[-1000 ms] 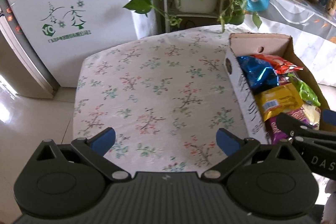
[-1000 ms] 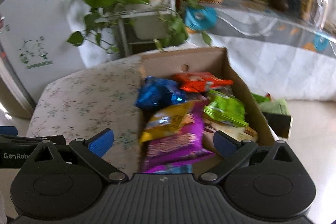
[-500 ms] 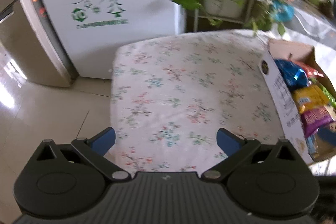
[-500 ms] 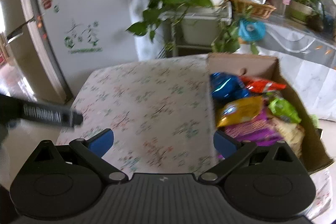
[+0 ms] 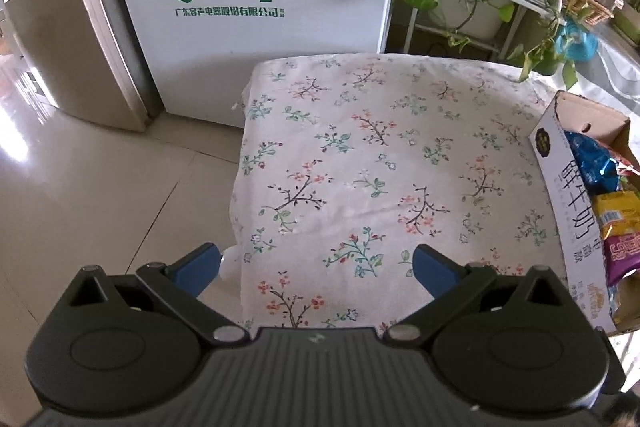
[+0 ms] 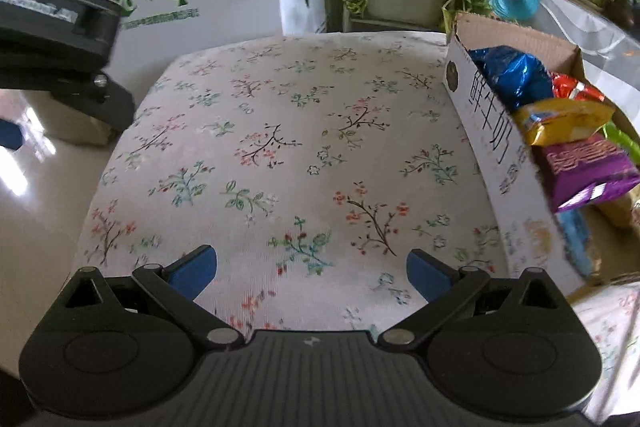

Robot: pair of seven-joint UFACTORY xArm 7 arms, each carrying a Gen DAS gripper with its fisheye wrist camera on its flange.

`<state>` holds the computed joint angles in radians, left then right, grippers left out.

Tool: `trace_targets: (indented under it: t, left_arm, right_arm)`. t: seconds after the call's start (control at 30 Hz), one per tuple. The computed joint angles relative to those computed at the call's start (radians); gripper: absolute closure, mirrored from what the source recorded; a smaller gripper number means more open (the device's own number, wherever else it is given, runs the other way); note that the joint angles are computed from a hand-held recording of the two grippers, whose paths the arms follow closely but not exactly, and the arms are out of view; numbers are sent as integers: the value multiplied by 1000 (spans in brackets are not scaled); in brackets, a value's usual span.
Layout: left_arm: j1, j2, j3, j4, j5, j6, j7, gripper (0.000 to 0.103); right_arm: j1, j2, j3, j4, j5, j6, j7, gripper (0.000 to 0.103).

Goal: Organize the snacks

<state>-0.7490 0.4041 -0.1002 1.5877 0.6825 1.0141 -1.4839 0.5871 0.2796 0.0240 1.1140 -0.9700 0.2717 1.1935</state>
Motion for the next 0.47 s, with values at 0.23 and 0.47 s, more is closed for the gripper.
trace_targets:
  t: [0.23,0.47]
  left_arm:
    - [9,-2,1,-13,-12,-7,2,1]
    - [7,7,2,3,-14,16,9,1]
  right_arm:
    - [83,86,-58,90,-127,92,214,0]
    - [111,153,-68,170,-404,172,522,0]
